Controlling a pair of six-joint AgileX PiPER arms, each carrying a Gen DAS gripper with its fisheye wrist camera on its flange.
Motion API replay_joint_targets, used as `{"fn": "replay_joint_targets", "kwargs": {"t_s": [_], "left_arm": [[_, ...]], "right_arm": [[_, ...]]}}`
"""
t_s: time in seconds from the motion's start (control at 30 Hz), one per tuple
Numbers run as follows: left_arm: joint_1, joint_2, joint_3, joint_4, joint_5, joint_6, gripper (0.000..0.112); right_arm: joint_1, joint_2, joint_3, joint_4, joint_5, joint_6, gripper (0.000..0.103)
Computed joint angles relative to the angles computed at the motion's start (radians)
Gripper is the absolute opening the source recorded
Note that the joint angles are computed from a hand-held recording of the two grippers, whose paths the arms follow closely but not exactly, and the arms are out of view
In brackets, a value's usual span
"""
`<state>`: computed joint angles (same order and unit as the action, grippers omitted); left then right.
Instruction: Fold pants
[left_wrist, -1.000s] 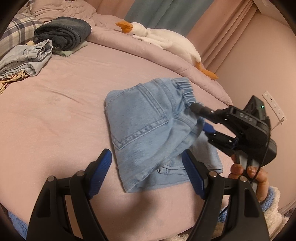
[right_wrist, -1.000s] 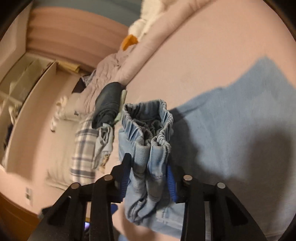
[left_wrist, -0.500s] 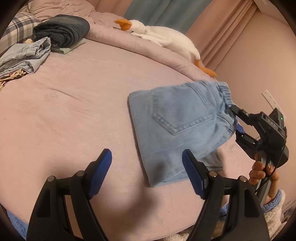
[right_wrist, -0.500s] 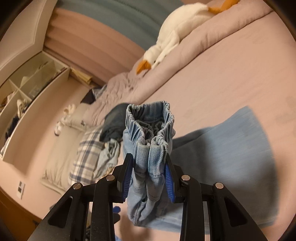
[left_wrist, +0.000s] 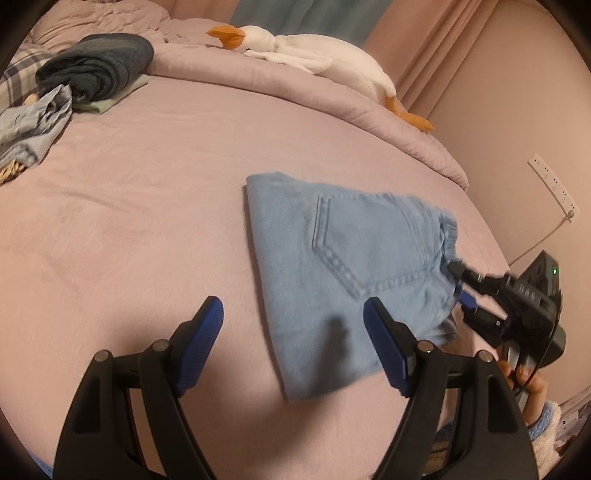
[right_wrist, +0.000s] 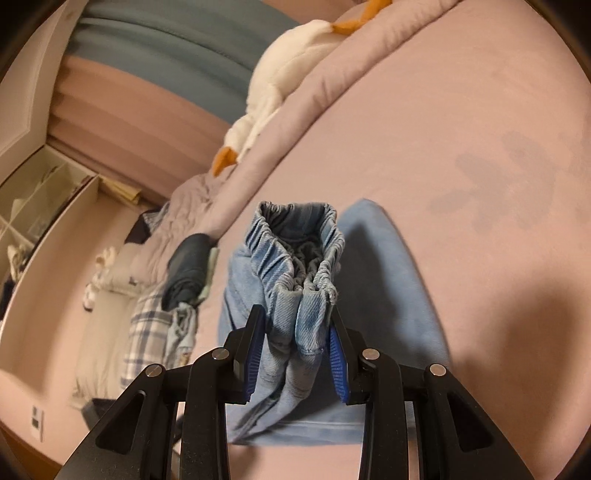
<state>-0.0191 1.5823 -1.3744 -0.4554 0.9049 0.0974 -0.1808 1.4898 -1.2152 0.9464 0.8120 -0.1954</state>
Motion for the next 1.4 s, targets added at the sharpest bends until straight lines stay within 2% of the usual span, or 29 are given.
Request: {"fn": "replay_joint_targets", "kwargs": {"t_s": [0.1, 0.17, 0.3, 0.33, 0.43, 0.5, 0.57, 0.63, 0.67, 0.77, 0.87, 0.97, 1.07, 1.1, 1.23, 1.4], "left_arm": [[-0.016, 0.049, -0.064, 0.018, -0.006, -0.008, 0.078], [-0.03, 0.089, -0.117, 0.039, 0.001, -0.019, 0.078], [-0.053, 0.155, -0.209, 0.058, 0.019, -0.025, 0.078], [-0.059, 0.17, -0.232, 0.058, 0.024, -0.023, 0.078], [-0.092, 0.218, -0.295, 0.086, 0.028, -0.037, 0.077], [-0.115, 0.265, -0.354, 0.1, 0.045, -0.042, 0.076], [-0.133, 0.299, -0.398, 0.119, 0.061, -0.05, 0.069], [-0.154, 0.344, -0.453, 0.149, 0.099, -0.059, 0.054], [-0.166, 0.363, -0.476, 0.171, 0.113, -0.072, 0.052], [-0.186, 0.403, -0.509, 0.223, 0.145, -0.091, 0.05], [-0.195, 0.418, -0.506, 0.249, 0.152, -0.086, 0.05], [-0.203, 0.416, -0.492, 0.27, 0.137, -0.07, 0.05], [-0.201, 0.414, -0.489, 0.267, 0.134, -0.059, 0.05], [-0.201, 0.413, -0.488, 0.269, 0.133, -0.06, 0.051], [-0.206, 0.411, -0.49, 0.277, 0.14, -0.083, 0.052], [-0.195, 0.356, -0.428, 0.259, 0.134, -0.081, 0.052]], "right_arm": [[-0.011, 0.007, 0.011, -0.002, 0.012, -0.008, 0.034], [-0.019, 0.023, 0.004, -0.064, 0.029, 0.033, 0.034], [-0.044, 0.014, 0.001, -0.095, 0.055, 0.046, 0.042], [-0.036, 0.003, -0.01, -0.134, 0.051, 0.076, 0.049], [0.009, -0.064, -0.054, -0.37, -0.011, 0.206, 0.051], [0.021, -0.081, -0.08, -0.389, -0.024, 0.185, 0.051], [0.029, -0.071, -0.118, -0.349, -0.009, 0.105, 0.051], [0.069, -0.038, -0.164, -0.34, 0.005, 0.052, 0.051], [0.093, -0.022, -0.185, -0.36, 0.005, 0.055, 0.051], [0.157, 0.045, -0.27, -0.393, 0.015, 0.035, 0.044], [0.198, 0.115, -0.347, -0.442, 0.018, 0.022, 0.044], [0.219, 0.21, -0.437, -0.509, 0.063, 0.061, 0.042], [0.212, 0.255, -0.464, -0.611, 0.098, 0.148, 0.025], [0.189, 0.254, -0.448, -0.583, 0.097, 0.133, 0.012], [0.1, 0.251, -0.407, -0.397, 0.13, 0.068, 0.009], [0.121, 0.211, -0.392, -0.425, 0.142, 0.091, 0.01]]}}
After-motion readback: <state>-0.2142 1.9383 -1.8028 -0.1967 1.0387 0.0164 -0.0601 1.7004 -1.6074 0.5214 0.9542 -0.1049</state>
